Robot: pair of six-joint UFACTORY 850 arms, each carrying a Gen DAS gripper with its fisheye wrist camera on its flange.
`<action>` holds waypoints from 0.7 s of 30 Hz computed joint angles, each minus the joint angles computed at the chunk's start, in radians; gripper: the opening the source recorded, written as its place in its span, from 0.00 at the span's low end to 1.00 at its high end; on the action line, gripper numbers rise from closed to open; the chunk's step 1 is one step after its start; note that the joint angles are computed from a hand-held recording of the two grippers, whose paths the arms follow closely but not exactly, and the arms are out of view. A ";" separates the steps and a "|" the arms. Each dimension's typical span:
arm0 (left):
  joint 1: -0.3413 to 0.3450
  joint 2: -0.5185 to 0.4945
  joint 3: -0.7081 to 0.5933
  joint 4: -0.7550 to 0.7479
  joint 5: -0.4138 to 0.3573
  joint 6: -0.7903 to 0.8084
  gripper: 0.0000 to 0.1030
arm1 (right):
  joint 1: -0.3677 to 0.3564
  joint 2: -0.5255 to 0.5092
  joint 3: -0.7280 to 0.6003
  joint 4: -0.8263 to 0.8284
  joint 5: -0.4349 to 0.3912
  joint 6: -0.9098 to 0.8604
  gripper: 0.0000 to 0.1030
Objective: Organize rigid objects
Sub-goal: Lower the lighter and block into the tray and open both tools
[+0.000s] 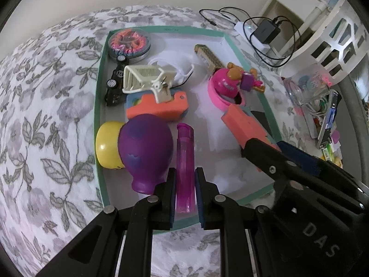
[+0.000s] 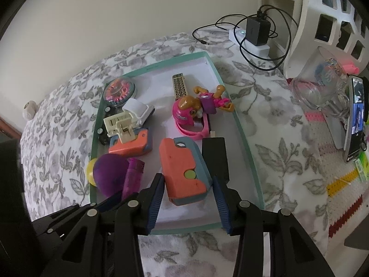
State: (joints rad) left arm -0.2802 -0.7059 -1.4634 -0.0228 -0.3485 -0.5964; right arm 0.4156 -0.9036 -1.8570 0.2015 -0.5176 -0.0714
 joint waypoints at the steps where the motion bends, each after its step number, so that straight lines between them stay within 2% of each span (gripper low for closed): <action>1: 0.002 0.000 0.002 -0.018 0.002 0.014 0.16 | 0.001 -0.002 -0.002 0.002 -0.004 -0.005 0.45; 13: 0.000 -0.014 -0.015 -0.004 -0.021 -0.011 0.17 | -0.005 -0.016 -0.017 0.016 -0.029 0.007 0.45; 19: 0.002 -0.012 -0.015 -0.045 -0.024 0.031 0.31 | -0.004 -0.014 -0.016 -0.011 -0.028 0.033 0.45; 21: 0.002 -0.012 -0.019 -0.065 -0.024 0.050 0.40 | -0.006 -0.004 -0.005 -0.012 -0.012 0.039 0.45</action>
State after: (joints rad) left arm -0.2785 -0.7184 -1.4826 -0.0881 -0.3727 -0.5467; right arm 0.4099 -0.9075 -1.8620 0.1896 -0.5293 -0.0320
